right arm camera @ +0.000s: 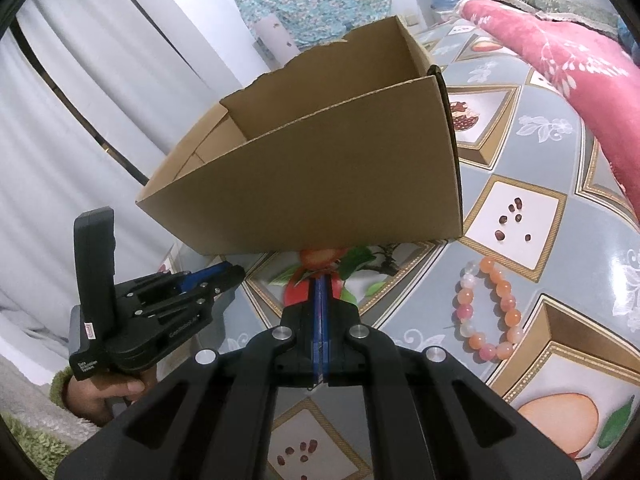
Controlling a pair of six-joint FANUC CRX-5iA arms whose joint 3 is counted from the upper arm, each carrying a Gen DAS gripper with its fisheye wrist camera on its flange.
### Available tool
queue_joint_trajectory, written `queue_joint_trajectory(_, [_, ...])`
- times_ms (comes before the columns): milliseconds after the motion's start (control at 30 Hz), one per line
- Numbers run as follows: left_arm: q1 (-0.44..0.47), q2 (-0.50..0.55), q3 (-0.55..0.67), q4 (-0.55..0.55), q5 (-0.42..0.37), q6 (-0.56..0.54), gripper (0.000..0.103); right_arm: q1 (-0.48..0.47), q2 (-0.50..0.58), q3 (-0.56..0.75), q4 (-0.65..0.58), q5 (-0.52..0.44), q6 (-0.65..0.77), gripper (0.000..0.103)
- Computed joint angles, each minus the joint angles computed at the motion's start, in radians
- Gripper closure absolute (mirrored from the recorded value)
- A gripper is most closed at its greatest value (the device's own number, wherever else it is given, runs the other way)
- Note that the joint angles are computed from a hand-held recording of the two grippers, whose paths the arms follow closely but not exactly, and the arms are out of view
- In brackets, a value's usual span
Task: Organize jewelry
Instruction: 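Lift both gold charms off the table toward the box with both grippers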
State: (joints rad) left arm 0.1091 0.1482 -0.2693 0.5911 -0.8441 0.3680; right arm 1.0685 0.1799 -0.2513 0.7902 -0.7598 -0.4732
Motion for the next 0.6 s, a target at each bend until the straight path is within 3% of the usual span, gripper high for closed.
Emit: queue_joint_trajectory(600, [0.064,0.021,-0.009,0.084,-0.062,-0.109,0.089,0.016,0.017,0.058,-0.01,-0.087,0.042,0.102])
